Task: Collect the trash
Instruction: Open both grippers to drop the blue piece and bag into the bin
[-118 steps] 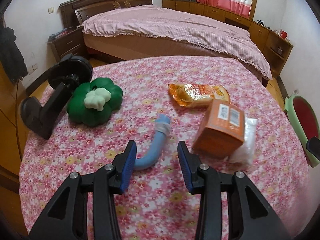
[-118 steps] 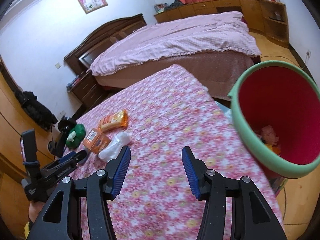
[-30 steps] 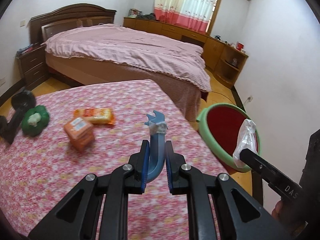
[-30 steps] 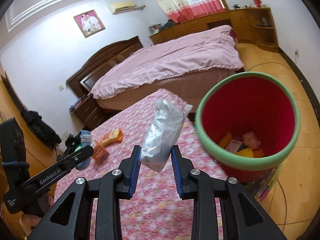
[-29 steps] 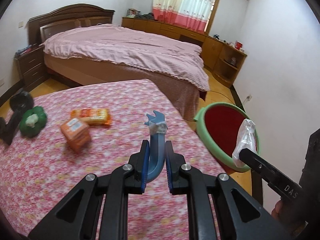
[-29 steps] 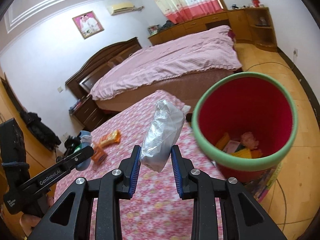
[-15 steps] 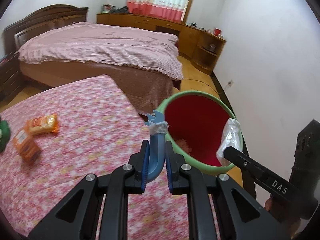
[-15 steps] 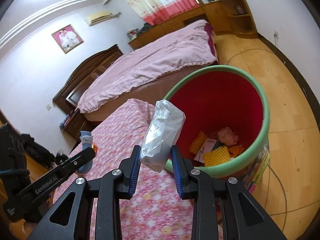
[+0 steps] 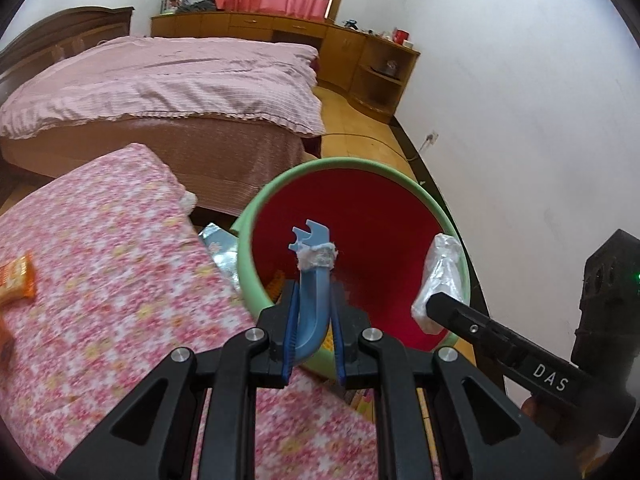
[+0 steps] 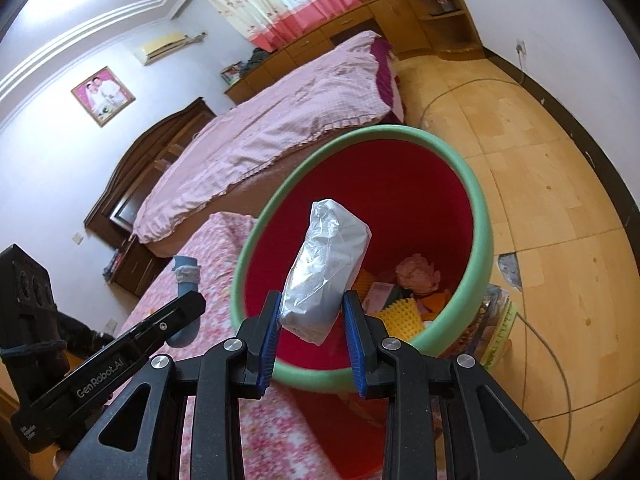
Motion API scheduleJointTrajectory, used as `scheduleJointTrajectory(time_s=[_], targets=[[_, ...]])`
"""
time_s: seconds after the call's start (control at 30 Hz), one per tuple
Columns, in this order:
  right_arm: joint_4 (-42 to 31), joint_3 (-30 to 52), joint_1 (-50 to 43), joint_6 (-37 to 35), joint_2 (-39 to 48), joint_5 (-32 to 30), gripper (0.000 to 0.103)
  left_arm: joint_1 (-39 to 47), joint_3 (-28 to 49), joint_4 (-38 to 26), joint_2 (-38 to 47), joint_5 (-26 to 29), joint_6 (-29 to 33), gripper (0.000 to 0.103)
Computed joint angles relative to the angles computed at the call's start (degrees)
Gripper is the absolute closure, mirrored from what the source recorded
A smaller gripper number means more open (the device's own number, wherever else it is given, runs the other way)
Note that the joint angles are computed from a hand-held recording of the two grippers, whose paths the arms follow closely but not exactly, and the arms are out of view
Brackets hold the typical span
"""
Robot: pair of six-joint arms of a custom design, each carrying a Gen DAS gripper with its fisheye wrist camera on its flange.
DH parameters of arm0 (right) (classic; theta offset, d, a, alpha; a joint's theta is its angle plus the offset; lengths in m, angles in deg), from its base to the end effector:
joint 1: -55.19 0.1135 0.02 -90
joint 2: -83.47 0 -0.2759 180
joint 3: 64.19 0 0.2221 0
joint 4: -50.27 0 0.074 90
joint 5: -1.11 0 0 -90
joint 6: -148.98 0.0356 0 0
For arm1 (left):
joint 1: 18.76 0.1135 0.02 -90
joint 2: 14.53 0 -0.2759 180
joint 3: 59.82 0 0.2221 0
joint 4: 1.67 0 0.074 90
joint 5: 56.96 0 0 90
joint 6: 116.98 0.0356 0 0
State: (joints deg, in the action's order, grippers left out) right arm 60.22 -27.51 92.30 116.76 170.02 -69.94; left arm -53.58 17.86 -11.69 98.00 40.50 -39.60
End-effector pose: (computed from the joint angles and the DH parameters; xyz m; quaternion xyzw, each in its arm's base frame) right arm 0.1897 0.1290 0.1500 0.2289 0.8667 0.2067 0.3922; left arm 0.3138 -0.2239 0.1643 0.2019 0.8994 -0.2090 0.3264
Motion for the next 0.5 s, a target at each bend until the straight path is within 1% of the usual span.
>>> scheduleJointTrajectory(time_s=[0.1,0.13,0.2,0.23,0.33,0.5], targets=[[0.7,-0.2,-1.1,0.2,1.1,-0.6,0.07,-0.7,1.4,-0.2,1.2,-0.3,0.2,0.088],[0.9,-0.2,-1.4,0.3,1.5,-0.8,0.07,-0.9,2.1,-0.6,1.7,-0.3,0.4,0.086],[1.0,-0.2,-1.7,0.8,2.0,-1.0,0.07,-1.3,2.6,-1.1,2.0,-0.9,0.4,0.071],[1.2,-0.3,-1.9,0.9,2.2,-1.3,0.069,-1.4,2.7,-1.0,2.0,-1.3,0.4,0.069],[1.6,-0.5,-2.3,1.2,2.5,-1.7,0.066,-1.4,2.7,-1.0,2.0,-2.3,0.3,0.068],[1.4,-0.5,-2.2,0.8,2.2,-1.4,0.066,-0.1,1.4,-1.6,0.8,-3.1,-0.9,0.068]])
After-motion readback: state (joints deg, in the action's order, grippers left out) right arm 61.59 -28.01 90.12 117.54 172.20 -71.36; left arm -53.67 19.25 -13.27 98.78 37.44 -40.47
